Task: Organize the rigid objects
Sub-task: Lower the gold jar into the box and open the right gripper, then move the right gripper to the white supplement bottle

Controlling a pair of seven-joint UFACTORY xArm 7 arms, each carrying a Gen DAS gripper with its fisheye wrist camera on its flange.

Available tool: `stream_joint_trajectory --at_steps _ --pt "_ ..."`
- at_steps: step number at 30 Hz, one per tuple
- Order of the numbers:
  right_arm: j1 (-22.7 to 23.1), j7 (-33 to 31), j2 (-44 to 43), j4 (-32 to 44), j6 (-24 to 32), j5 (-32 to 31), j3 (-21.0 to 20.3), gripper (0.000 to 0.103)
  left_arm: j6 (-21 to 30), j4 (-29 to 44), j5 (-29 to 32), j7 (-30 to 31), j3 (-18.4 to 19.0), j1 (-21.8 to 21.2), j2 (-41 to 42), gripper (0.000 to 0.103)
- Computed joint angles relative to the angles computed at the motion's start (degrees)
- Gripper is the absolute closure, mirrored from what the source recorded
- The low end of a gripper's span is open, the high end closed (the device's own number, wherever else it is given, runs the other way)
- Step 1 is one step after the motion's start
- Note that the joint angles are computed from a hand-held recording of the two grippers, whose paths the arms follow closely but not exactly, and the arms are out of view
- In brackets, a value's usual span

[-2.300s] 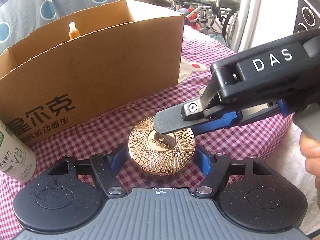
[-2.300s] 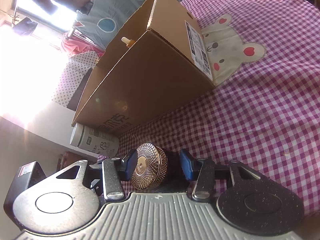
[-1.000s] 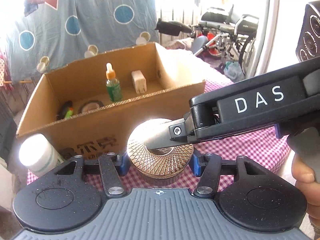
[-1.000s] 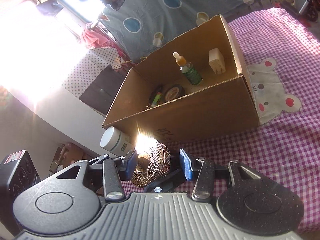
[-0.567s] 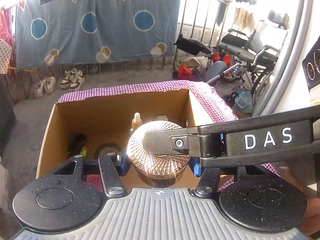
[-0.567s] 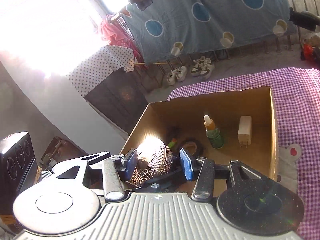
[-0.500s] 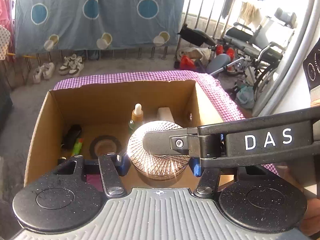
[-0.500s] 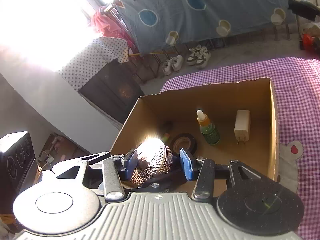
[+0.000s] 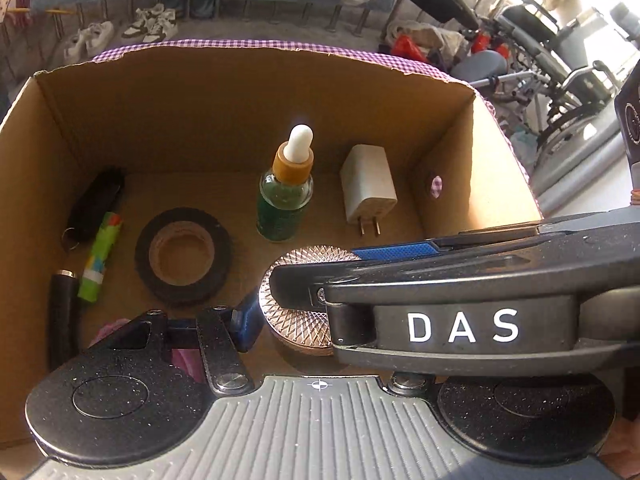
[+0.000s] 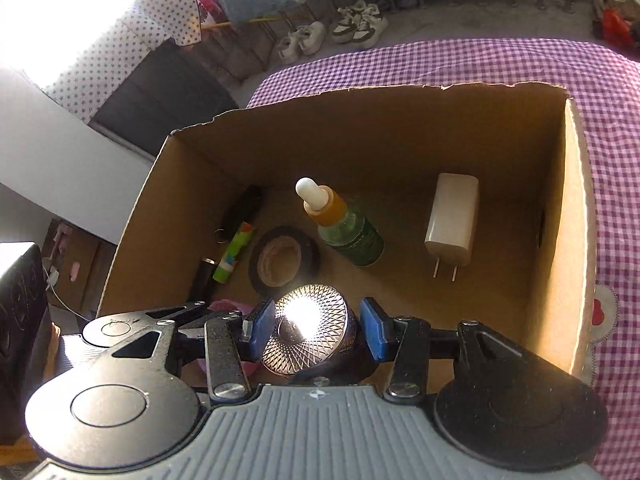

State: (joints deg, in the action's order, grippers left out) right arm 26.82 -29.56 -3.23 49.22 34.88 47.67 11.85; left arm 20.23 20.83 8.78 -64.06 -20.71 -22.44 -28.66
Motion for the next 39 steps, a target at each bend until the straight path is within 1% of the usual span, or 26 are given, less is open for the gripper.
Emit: stream_joint_trajectory --at_steps 2,3,4,7,8,11,14,16,18,19,20,21,22,23,25,28,31,32,35,37,39 --pt "0.09 1.09 0.84 0.36 -0.4 -1.12 0.28 0.051 0.21 -0.06 -1.41 0.86 1.39 -1.19 0.12 0.044" --pt "0.07 1.08 0.95 0.36 -0.35 -0.99 0.31 0.048 -0.22 -0.51 -1.56 0.71 1.28 -1.24 -0.45 0.044" --pt "0.28 2.57 2.08 0.93 -2.06 -2.5 0.78 0.046 -0.33 -0.79 -1.36 0.4 0.81 -1.02 -1.06 0.044" --pt "0.17 0.15 1.0 -0.05 -1.86 1.36 0.68 0.046 1.16 -0.59 -0.22 -1.06 -0.96 -0.05 -2.54 0.042" --pt "0.13 -1.01 0.16 -0.7 -1.89 3.04 0.47 0.046 1.47 -0.45 0.33 -1.46 -1.5 0.24 -3.01 0.039" --pt "0.55 -3.22 -3.17 -3.13 -3.18 6.97 -0.08 0.046 2.84 -0.7 1.14 -3.12 -3.01 -0.21 -5.89 0.036" --pt "2.02 -8.2 -9.07 -7.13 -4.74 14.6 -1.79 0.046 5.5 -0.45 2.7 -5.6 -5.89 -0.51 -10.0 0.028" --pt "3.66 -11.53 -14.62 -10.76 -6.02 20.36 -3.04 0.042 7.71 -0.39 3.91 -7.59 -8.08 -0.93 -13.37 0.027" --pt "5.53 -14.0 -20.87 -15.11 -8.31 25.18 -3.78 0.041 9.81 -0.38 4.55 -9.23 -9.68 -2.14 -16.53 0.024" --pt "6.68 -15.54 -25.44 -18.17 -9.9 27.96 -4.08 0.038 10.82 -0.46 4.73 -10.0 -10.37 -2.89 -18.05 0.023" --pt "7.54 -15.98 -28.47 -20.19 -11.31 29.46 -4.04 0.035 12.09 -0.23 5.06 -10.87 -11.48 -3.58 -19.56 0.018" --pt "8.41 -16.09 -32.77 -23.01 -13.28 30.92 -3.66 0.028 13.55 0.04 5.25 -11.55 -12.32 -4.31 -20.75 0.015" --pt "9.25 -15.75 -36.29 -25.35 -15.38 31.94 -3.05 0.024 15.27 0.29 5.6 -12.22 -13.46 -5.2 -22.27 0.015" --pt "10.39 -15.38 -39.64 -27.61 -18.27 33.28 -1.91 0.023 16.75 0.57 6.01 -12.72 -14.5 -5.97 -23.4 0.013" --pt "11.55 -11.44 -45.55 -31.74 -21.13 31.72 0.1 0.015 20.26 1.43 6.66 -13.92 -16.77 -7.36 -25.17 0.008" --pt "10.91 -0.78 -53.76 -37.26 -21.9 25.49 4.97 0.01 24.44 2.41 7.29 -15.52 -19.33 -9.45 -26.85 0.006" --pt "11.91 5.9 -57.74 -40.22 -22.52 22.34 7.98 0.007 28.47 2.67 7.71 -17.13 -21.53 -11.71 -28.59 0.004" --pt "11.83 8.12 -59.69 -41.14 -21.59 20.8 8.44 0.006 30.3 2.84 7.75 -17.85 -22.41 -12.42 -29.24 0.004" --pt "11.95 13.54 -64.46 -43.37 -18.69 16.75 8.93 0.006 33.67 2.29 7.63 -20.18 -23.94 -14.83 -31.15 0.003" --pt "12.96 15.72 -65.01 -43.94 -18.93 15.35 9.37 0.006 36.08 2.16 7.51 -21.67 -24.8 -15.99 -31.84 0.003" --pt "14.62 16.06 -63.74 -43.9 -20.2 14.59 8.33 0.006 38.73 1.95 7.36 -23.2 -25.74 -17.23 -32.38 0.003"
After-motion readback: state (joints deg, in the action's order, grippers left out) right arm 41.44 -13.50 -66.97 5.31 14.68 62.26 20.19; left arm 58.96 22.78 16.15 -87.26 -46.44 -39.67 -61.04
